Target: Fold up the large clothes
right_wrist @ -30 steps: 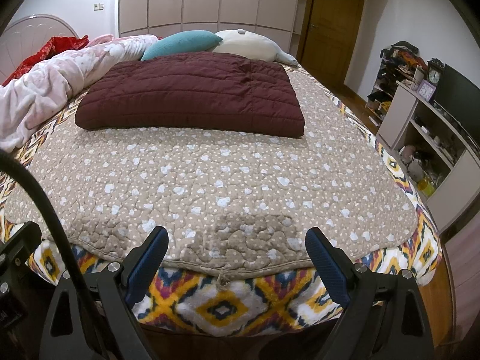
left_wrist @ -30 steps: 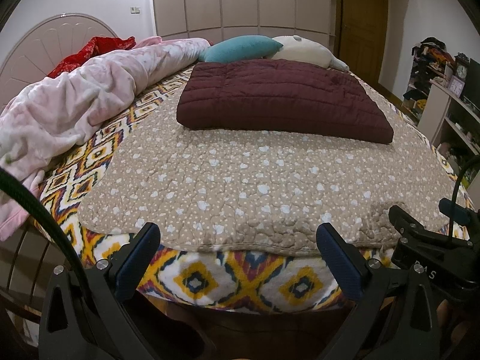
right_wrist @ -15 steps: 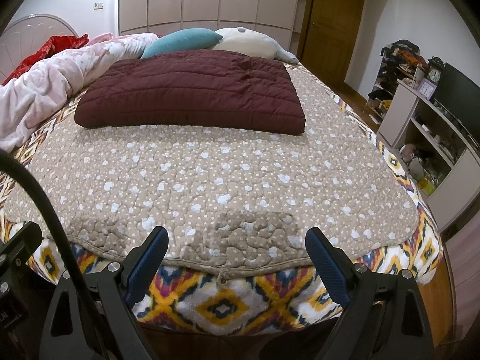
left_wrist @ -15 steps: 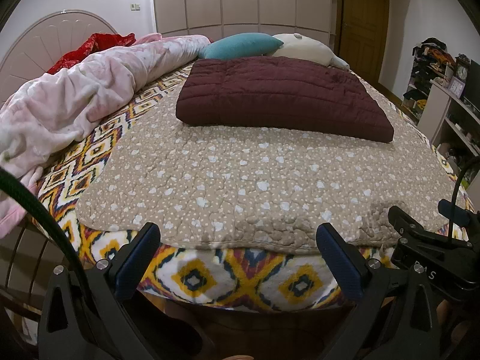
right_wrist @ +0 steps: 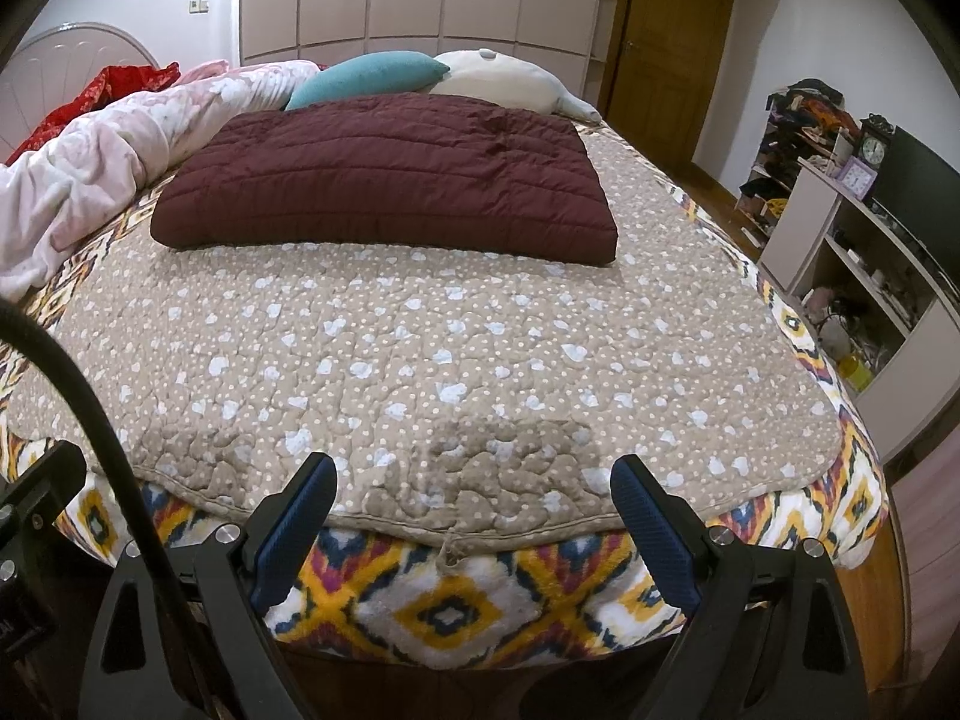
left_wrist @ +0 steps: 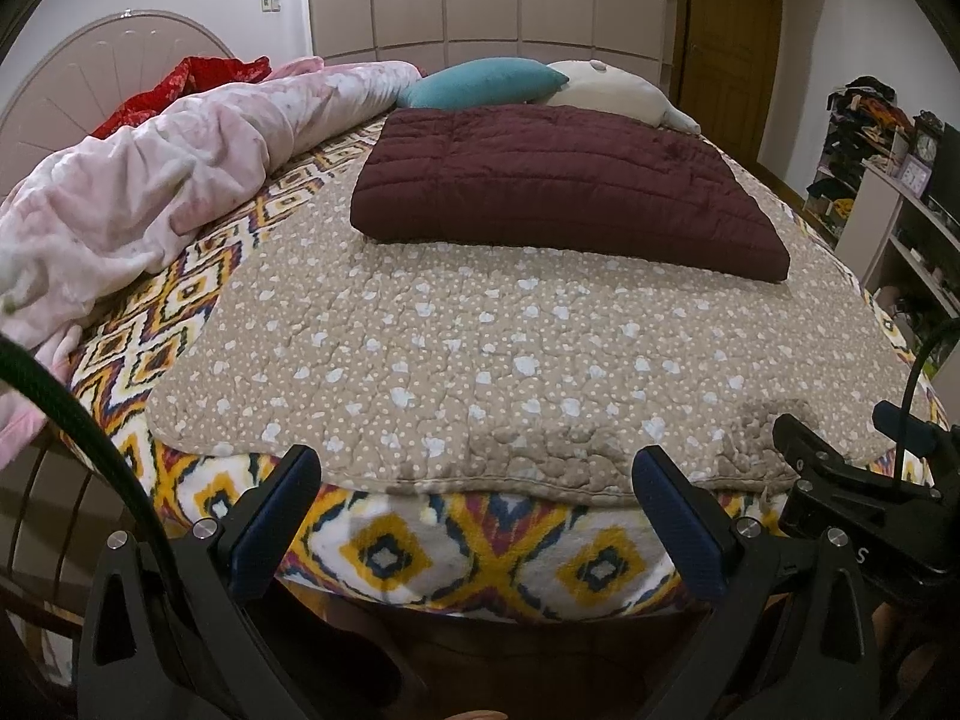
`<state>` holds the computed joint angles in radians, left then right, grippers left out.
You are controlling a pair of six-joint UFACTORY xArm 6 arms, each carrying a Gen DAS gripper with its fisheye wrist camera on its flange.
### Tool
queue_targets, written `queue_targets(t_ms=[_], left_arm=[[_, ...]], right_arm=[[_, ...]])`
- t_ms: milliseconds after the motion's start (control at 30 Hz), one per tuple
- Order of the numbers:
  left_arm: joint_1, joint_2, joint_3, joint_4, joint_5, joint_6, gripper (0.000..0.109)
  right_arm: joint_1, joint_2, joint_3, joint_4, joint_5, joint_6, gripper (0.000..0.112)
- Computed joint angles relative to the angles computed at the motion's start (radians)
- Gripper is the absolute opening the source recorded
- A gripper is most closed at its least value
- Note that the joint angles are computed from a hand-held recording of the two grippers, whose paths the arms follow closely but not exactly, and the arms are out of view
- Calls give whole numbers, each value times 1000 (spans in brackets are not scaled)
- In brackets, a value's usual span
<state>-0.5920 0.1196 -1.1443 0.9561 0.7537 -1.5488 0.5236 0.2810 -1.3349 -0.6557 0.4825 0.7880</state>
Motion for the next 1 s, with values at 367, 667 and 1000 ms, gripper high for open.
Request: queue_targets(t_ms=[367,667,1000], left_arm=[[8,10,-9,-25,-6,14,103],[12,10,-6,-31,-12,17,103],[15,8,-4,-32,-15,20,103]], right_arm=[[2,5,-7,9,4,-9,95],[4,21,-26,25,9,-41,95],[2,21,-24,28,5,-44,95]])
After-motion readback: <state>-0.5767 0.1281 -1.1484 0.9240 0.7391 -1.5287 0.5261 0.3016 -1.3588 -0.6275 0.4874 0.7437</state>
